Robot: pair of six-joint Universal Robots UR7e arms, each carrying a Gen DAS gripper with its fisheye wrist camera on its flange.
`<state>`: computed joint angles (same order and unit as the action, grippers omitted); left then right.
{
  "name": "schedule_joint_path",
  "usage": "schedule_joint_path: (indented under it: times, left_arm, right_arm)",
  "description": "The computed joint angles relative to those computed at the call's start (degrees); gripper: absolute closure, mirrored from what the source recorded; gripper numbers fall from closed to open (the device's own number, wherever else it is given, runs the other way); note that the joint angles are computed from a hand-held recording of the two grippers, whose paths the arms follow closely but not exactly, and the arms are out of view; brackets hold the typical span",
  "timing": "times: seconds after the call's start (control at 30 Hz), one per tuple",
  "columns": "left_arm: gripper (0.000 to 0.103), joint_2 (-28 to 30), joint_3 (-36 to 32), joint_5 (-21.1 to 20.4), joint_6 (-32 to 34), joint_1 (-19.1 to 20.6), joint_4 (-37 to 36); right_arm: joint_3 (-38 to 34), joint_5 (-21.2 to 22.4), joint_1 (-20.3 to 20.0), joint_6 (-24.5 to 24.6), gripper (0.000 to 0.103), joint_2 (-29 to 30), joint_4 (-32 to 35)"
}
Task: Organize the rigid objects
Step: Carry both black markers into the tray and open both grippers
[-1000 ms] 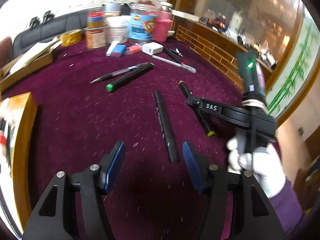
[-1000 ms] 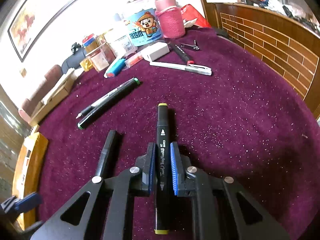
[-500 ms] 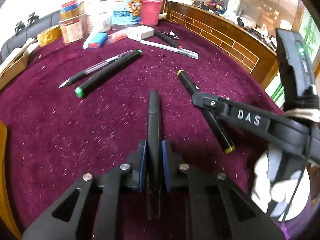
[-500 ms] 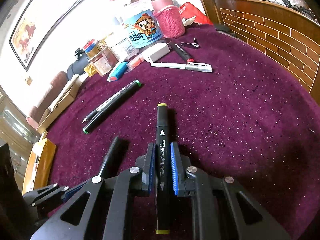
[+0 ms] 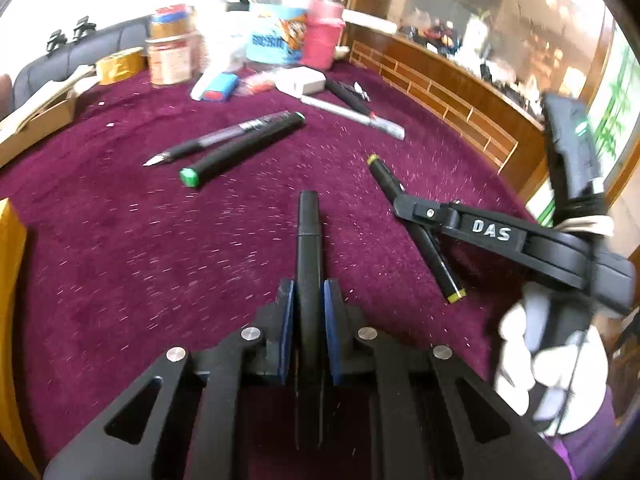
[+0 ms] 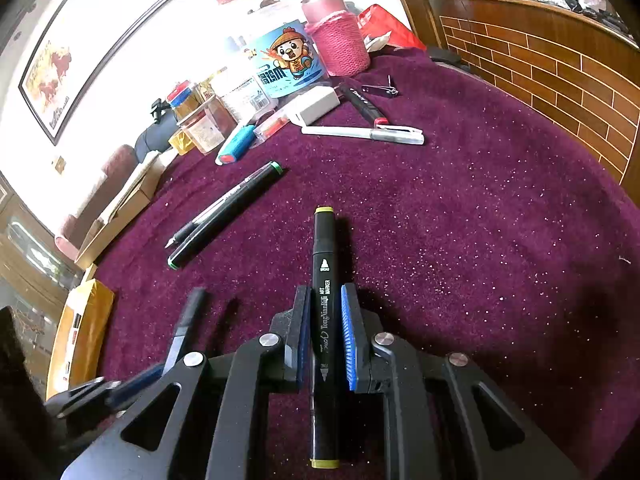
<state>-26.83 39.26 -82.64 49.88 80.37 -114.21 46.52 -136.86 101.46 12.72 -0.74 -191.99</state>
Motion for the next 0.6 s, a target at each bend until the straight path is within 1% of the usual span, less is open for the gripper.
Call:
schedule_joint_path:
  times: [0.17, 0.3, 0.43, 0.6]
  left_arm:
    - [0.091, -1.27, -3.7, -4.99, -3.42, 1.87, 3.5]
    - [0.091, -2.6, -4.34, -6.25, -4.89, 2.88, 3.71]
    - [0.091, -4.54, -2.53, -6.6, -5.1, 3.81, 1.68]
    - [0.091, -5.63, -3.94, -9.41, -6.16, 5.49, 2.9]
  right_arm:
    - [0.11, 0.14, -0.02, 0.1, 0.09, -0.04, -0.13]
    - [-0.01, -0.05, 0.02, 0.1, 0.09, 0.04, -0.11]
    - [-0.31, -0.57, 0.13, 0.06, 0.09, 0.27, -0.07]
    - [-2.11, -2.26, 0.52, -0.42, 0.09, 1.21, 1.15]
